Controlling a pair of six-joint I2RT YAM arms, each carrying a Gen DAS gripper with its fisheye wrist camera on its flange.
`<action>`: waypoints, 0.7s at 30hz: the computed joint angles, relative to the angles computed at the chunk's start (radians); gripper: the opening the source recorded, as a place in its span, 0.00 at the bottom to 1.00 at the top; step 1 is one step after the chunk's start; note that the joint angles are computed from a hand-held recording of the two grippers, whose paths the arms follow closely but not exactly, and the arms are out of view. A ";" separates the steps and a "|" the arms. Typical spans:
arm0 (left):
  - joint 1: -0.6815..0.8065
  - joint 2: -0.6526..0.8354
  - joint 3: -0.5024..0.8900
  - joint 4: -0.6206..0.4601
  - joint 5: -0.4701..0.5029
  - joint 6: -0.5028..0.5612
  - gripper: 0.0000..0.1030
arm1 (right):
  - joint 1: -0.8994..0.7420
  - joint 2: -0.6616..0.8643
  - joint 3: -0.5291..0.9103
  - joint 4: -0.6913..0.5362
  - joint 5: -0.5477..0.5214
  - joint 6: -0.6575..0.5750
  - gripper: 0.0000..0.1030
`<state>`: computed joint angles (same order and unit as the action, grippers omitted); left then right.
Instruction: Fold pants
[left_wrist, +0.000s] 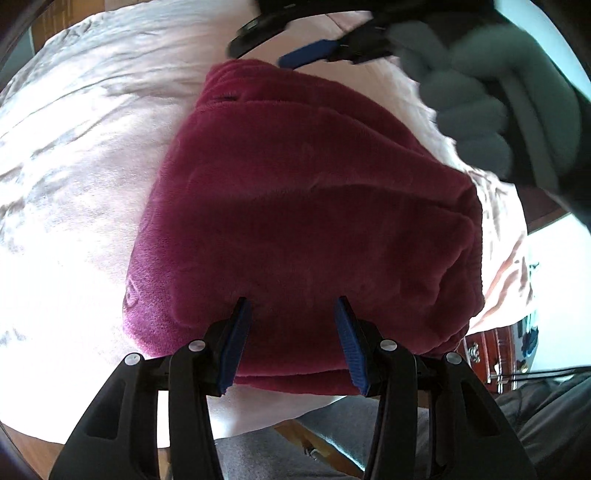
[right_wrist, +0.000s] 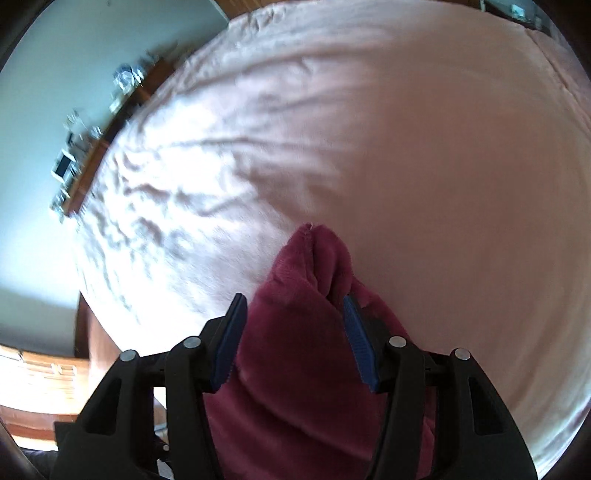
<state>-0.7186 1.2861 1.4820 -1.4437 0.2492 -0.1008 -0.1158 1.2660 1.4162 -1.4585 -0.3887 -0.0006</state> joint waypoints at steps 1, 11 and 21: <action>0.007 0.001 -0.005 -0.001 0.007 0.011 0.46 | 0.011 0.010 -0.012 -0.006 0.009 -0.008 0.22; 0.002 -0.011 -0.167 0.020 0.045 0.097 0.44 | -0.095 0.053 0.039 0.107 0.181 0.092 0.00; 0.067 0.028 -0.126 -0.017 0.094 0.154 0.45 | -0.072 0.160 0.141 0.043 -0.019 0.062 0.54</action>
